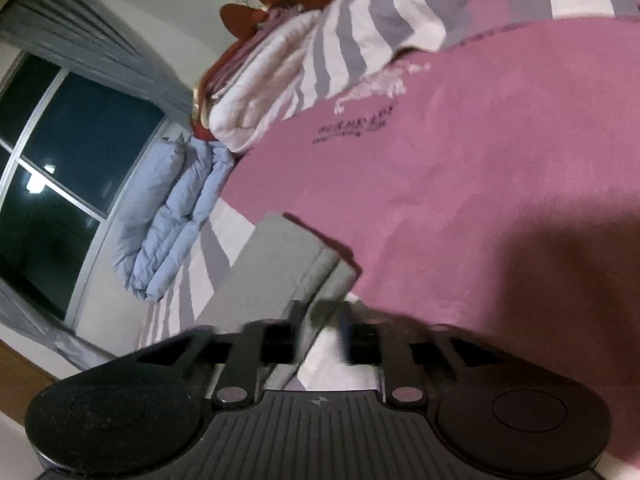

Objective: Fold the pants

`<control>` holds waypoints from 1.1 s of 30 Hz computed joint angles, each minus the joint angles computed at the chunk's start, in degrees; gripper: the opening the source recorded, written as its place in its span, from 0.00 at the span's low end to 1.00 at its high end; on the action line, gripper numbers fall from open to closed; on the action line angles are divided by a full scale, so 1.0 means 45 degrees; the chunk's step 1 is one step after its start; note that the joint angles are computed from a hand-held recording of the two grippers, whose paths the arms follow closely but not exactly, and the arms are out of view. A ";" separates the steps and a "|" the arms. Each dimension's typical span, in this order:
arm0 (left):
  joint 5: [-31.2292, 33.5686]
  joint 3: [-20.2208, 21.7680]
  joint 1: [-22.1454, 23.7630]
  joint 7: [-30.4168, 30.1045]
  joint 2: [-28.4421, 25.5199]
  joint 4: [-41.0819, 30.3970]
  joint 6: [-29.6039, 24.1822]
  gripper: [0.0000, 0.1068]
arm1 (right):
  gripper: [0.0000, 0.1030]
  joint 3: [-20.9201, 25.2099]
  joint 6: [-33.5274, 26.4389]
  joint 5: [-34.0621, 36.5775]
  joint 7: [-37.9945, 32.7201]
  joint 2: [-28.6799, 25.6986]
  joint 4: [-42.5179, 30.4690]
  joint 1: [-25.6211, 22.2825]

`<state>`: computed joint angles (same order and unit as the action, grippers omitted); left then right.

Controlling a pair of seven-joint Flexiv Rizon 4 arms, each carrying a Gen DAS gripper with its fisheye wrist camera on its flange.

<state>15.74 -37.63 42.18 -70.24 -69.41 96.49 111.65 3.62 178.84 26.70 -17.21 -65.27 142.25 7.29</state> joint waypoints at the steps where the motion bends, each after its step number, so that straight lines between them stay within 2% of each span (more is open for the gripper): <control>1: 0.0001 0.0004 -0.0004 -0.0002 0.0003 -0.0003 0.0002 0.91 | 0.29 0.0006 -0.0031 0.0011 0.0025 0.0015 -0.0044 -0.0019; 6: -0.0001 0.0020 -0.0012 0.0001 0.0014 -0.0004 -0.0009 0.91 | 0.31 0.0032 -0.0131 -0.0579 0.0417 0.0052 -0.0317 -0.0425; 9: -0.0035 -0.0055 0.0127 -0.0139 0.0130 0.0172 0.0174 0.89 | 0.43 -0.0102 -0.0423 -0.0861 0.0529 0.0317 -0.0464 -0.0592; 12: 0.0180 -0.0156 0.0490 -0.0737 0.0150 0.0377 0.0941 0.89 | 0.43 -0.0381 -0.1356 -0.0974 0.0133 0.0832 -0.0331 -0.0393; 14: 0.0356 -0.0448 0.0877 -0.1241 -0.0018 0.0236 0.0743 0.87 | 0.43 -0.0405 -0.1314 -0.1018 -0.0085 0.0850 -0.0302 -0.0383; 15: 0.0265 -0.0535 0.0972 -0.1490 -0.0042 0.0138 0.0487 0.86 | 0.43 -0.0369 -0.1230 -0.1114 -0.0129 0.0779 -0.0306 -0.0444; 17: 0.0243 -0.1077 0.1327 -0.1627 -0.0376 -0.0240 -0.0205 0.76 | 0.43 -0.0309 -0.1039 -0.1212 -0.0220 0.0663 -0.0303 -0.0514; 21: -0.0633 -0.1893 0.1493 -0.1265 -0.0984 -0.1250 -0.1610 0.75 | 0.43 -0.0345 -0.1275 -0.1123 -0.0576 0.0812 -0.0215 -0.0380; 22: -0.1009 -0.2304 0.1631 -0.1074 -0.1247 -0.1575 -0.2412 0.76 | 0.43 -0.0350 -0.1444 -0.1105 -0.0619 0.0907 -0.0231 -0.0357; 24: -0.1522 -0.3744 0.2136 -0.0250 -0.2313 -0.2382 -0.4076 0.89 | 0.43 -0.0467 -0.1837 -0.1156 -0.0809 0.1083 -0.0285 -0.0321; 25: -0.1814 -0.4157 0.2190 0.0125 -0.2607 -0.2737 -0.4761 0.90 | 0.43 -0.0533 -0.2086 -0.1189 -0.0906 0.1176 -0.0338 -0.0322; 26: -0.2179 -0.4163 0.2009 0.0296 -0.2578 -0.3147 -0.5350 0.81 | 0.43 -0.0589 -0.2339 -0.1254 -0.0988 0.1270 -0.0406 -0.0348; 27: -0.2494 -0.4113 0.1856 0.0295 -0.2522 -0.3375 -0.5451 0.68 | 0.41 -0.0696 -0.2666 -0.1341 -0.1115 0.1418 -0.0467 -0.0372; 28: -0.2866 -0.4193 0.1810 0.0215 -0.2571 -0.3527 -0.5431 0.29 | 0.30 -0.0880 -0.3208 -0.1288 -0.1356 0.1712 -0.0488 -0.0258; 29: -0.3184 -0.4655 0.1988 0.0323 -0.2833 -0.3516 -0.5490 0.29 | 0.15 -0.1098 -0.3625 -0.1509 -0.1654 0.2040 -0.0448 -0.0296; 31: -0.2912 -0.5091 0.2180 0.1498 -0.2992 -0.3449 -0.5496 0.29 | 0.15 -0.1264 -0.2846 -0.1766 -0.2211 0.2247 -0.0452 -0.0508; 33: -0.2685 -0.5019 0.2213 0.2378 -0.2766 -0.3249 -0.5505 0.29 | 0.15 -0.1913 -0.2672 -0.1274 -0.4120 0.2903 -0.0322 0.0282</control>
<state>3.66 -60.22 52.14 -59.54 -81.86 81.87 86.88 -4.99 166.82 20.96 -35.75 -52.21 140.80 8.56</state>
